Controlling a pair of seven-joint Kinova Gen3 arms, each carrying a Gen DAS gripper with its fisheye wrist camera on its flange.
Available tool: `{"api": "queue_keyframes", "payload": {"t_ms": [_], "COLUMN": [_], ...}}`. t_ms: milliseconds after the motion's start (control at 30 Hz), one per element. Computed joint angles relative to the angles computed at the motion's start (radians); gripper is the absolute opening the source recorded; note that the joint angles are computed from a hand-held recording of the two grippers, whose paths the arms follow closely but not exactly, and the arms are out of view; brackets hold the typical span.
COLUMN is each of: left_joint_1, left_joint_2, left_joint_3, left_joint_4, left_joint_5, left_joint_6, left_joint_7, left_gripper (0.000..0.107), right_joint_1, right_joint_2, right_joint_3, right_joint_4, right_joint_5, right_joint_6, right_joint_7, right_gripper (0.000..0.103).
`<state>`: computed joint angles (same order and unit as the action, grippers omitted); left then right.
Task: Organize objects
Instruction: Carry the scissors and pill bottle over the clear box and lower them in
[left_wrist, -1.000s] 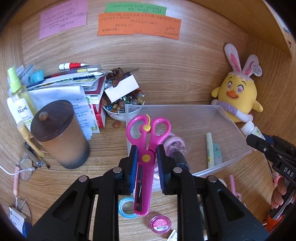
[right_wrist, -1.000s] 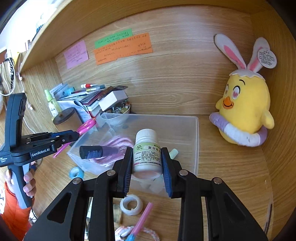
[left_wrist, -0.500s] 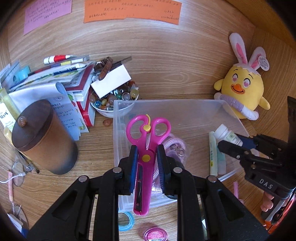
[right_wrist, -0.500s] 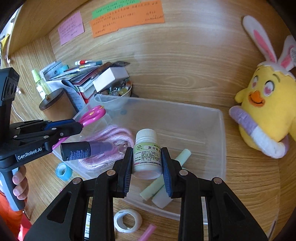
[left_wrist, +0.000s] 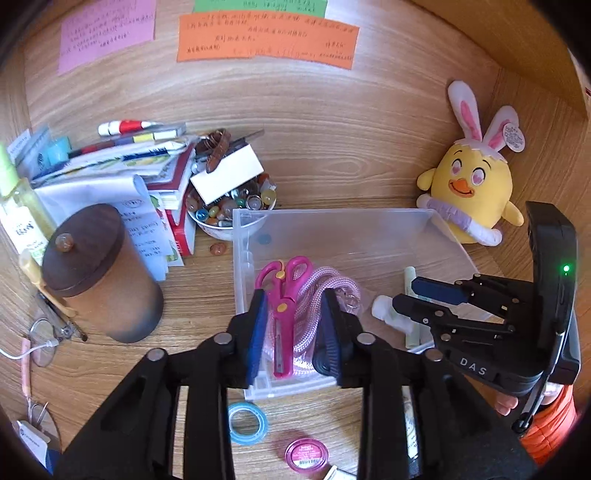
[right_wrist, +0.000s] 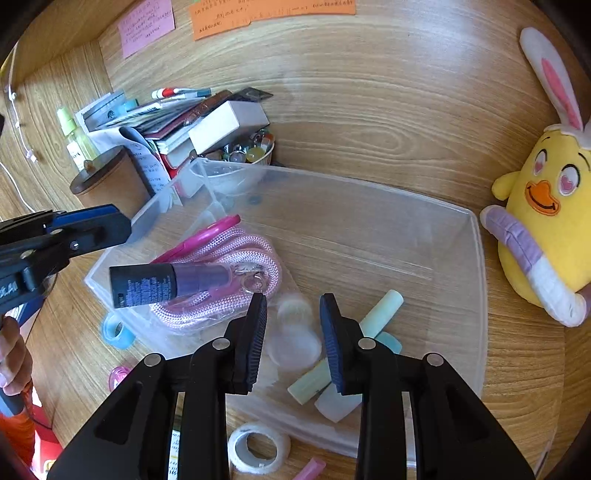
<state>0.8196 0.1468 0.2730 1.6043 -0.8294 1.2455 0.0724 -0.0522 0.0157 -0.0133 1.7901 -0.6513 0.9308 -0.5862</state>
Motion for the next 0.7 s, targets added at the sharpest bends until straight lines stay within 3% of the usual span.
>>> {"api": "queue_keyframes", "payload": {"t_ms": [167,233,467,600,700], "left_joint_1": [0.090,0.117,0.245,0.276,0.276], "left_joint_2": [0.036,0.042,0.128,0.128,0.105], "left_joint_3": [0.018,0.022,0.021,0.013,0.015], "left_joint_4": [-0.038,-0.041,-0.105,-0.086,-0.047], "left_joint_5": [-0.065,-0.077,-0.119,-0.095,-0.073], "left_joint_6": [0.141,0.168,0.331,0.295,0.215], "left_joint_7": [0.038,0.056,0.065,0.089,0.138], "left_gripper": [0.048,0.061,0.068,0.068,0.068], "right_joint_1": [0.020,0.022,0.060,0.082,0.096], "right_joint_2": [-0.062,-0.094,-0.176,-0.222,-0.243], "right_joint_3": [0.029,0.052,0.164,0.207,0.244], "right_joint_4": [0.034,0.055,0.125,0.186,0.219], "right_joint_5": [-0.042,-0.061,-0.151,-0.142,-0.128], "right_joint_6": [0.010,0.013,0.110,0.113,0.129], "right_joint_7": [0.072,0.112,0.241,0.281,0.299], "right_gripper": [0.038,0.041,0.050,0.050,0.050]}}
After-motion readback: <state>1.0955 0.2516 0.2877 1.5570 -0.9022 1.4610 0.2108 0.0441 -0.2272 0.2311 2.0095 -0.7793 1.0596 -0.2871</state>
